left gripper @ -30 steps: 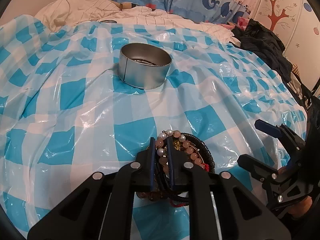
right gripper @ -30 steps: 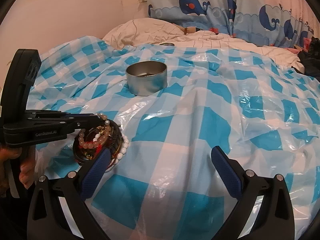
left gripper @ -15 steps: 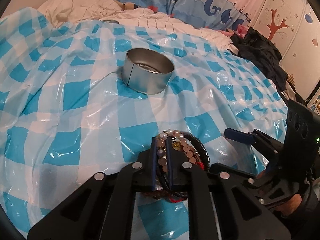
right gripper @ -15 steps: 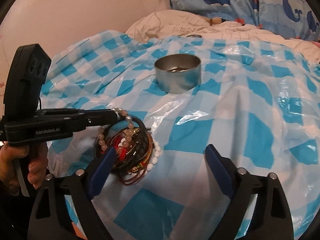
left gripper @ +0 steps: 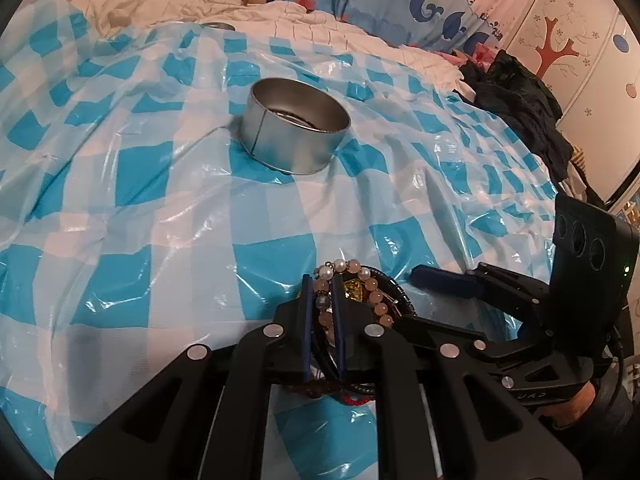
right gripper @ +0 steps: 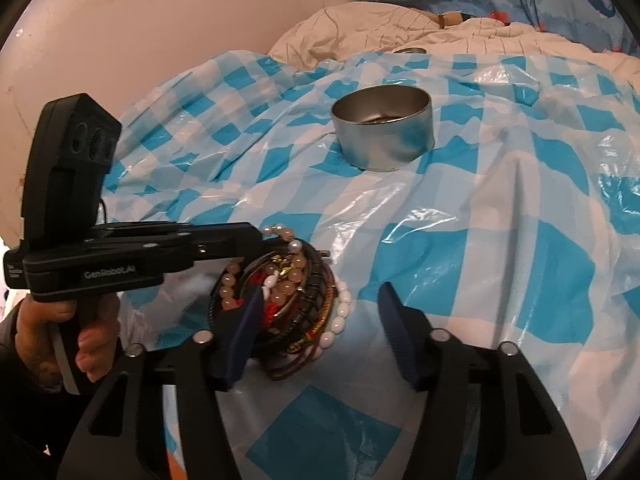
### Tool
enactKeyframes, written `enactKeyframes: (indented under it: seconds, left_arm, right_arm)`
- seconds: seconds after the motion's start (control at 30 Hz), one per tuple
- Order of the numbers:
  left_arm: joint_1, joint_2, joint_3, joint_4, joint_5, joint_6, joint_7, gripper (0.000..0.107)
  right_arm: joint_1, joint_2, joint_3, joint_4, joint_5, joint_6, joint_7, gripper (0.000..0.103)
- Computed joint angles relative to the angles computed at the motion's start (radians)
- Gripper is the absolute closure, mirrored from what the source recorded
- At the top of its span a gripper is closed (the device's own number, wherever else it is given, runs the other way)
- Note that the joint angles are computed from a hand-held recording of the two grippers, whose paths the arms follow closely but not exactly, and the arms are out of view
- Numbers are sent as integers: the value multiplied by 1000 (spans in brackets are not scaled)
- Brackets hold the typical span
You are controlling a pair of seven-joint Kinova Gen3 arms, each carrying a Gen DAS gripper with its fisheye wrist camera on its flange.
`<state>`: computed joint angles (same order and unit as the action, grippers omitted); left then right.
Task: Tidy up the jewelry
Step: 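Close the right tool on the black bangle while the left tool holds beaded bracelets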
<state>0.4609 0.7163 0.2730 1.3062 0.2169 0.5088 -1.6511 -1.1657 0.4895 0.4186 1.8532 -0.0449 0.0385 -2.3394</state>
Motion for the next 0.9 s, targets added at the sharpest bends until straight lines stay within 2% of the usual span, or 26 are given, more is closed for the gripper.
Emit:
enactKeyframes:
  seconds: [0.1, 0.27, 0.33, 0.4, 0.47, 0.53, 0.6, 0.67, 0.77, 0.9]
  left_arm:
    - [2, 5, 3, -6, -2, 5, -5, 98]
    - [-14, 14, 16, -8, 20, 6, -10, 93]
    - [-18, 17, 24, -10, 28, 7, -18, 86]
    - [-27, 13, 33, 5, 40, -17, -27, 65]
    - [-18, 5, 22, 15, 39, -39, -18, 60]
    - [-30, 16, 41, 1, 41, -19, -38, 61]
    - [-5, 26, 19, -27, 18, 25, -37, 90]
    - [33, 15, -17, -20, -18, 15, -29, 98]
    - [36, -26, -23, 39, -31, -70, -32, 100]
    - [66, -59, -67, 72, -70, -124, 14, 100]
  right_arm:
    - [58, -6, -67, 1, -3, -14, 16, 55]
    - [75, -6, -86, 5, -26, -27, 33, 55]
    - [87, -10, -99, 11, -38, -35, 43, 55]
    - [86, -10, -98, 12, -48, -36, 55, 55]
    - [87, -11, -100, 14, -56, -37, 65, 55]
    - [82, -10, -94, 11, -66, -35, 71, 55]
    - [76, -10, -88, 11, -71, -32, 77, 55]
    - [67, -8, -79, 8, -72, -26, 80, 55]
    - [55, -7, -67, 7, -70, -22, 79, 56]
    - [65, -9, -78, 9, -67, -26, 81, 60]
